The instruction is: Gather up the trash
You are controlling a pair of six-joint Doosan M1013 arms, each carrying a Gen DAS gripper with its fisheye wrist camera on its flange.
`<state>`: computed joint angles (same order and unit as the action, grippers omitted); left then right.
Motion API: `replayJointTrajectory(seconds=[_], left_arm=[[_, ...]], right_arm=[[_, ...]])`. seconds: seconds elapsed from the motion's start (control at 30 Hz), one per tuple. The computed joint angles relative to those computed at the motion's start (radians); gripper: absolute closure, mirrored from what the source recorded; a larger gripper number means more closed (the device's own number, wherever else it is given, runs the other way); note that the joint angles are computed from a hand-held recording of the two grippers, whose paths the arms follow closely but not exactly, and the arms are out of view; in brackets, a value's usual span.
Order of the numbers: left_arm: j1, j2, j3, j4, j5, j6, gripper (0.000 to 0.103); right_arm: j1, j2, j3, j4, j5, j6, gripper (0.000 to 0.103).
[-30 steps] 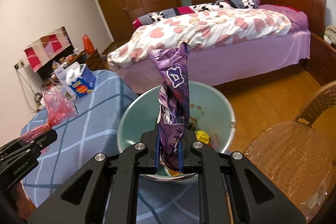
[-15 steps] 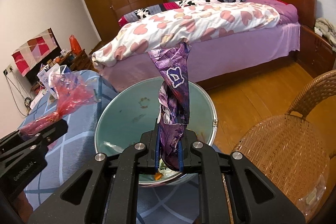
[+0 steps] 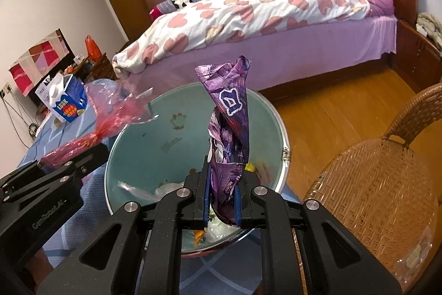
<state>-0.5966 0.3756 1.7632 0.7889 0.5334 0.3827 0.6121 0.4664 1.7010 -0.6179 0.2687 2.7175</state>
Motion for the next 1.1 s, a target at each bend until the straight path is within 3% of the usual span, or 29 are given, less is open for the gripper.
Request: replayJointTrajectory(seconds=[0.2, 0.37, 0.53, 0.6, 0.7, 0.83, 0.97, 1.1], left_arm=[[0.012, 0.019, -0.018, -0.056, -0.010, 0.048, 0.069], [0.013, 0.026, -0.022, -0.064, -0.004, 0.057, 0.069], [0.013, 0.028, -0.022, -0.049, -0.007, 0.044, 0.067], [0.010, 0.029, -0.024, -0.037, 0.001, 0.032, 0.055], [0.004, 0.029, -0.026, -0.029, 0.007, 0.043, 0.047], [-0.005, 0.026, -0.027, -0.029, 0.024, 0.043, 0.032], [-0.013, 0.014, -0.016, 0.000, 0.062, -0.004, 0.017], [-0.015, -0.013, 0.017, 0.029, 0.079, -0.064, 0.016]], right_arm=[[-0.007, 0.008, 0.000, 0.055, -0.026, -0.045, 0.079], [-0.009, 0.001, 0.011, -0.019, -0.035, 0.055, 0.074], [0.009, -0.011, 0.019, -0.309, 0.035, 0.368, 0.074], [0.016, -0.018, 0.027, -0.420, 0.080, 0.497, 0.074], [0.019, -0.031, 0.042, -0.522, 0.123, 0.644, 0.073], [0.021, -0.044, 0.058, -0.590, 0.147, 0.728, 0.070], [0.026, -0.059, 0.072, -0.655, 0.150, 0.785, 0.049], [0.035, -0.068, 0.081, -0.694, 0.139, 0.789, 0.026]])
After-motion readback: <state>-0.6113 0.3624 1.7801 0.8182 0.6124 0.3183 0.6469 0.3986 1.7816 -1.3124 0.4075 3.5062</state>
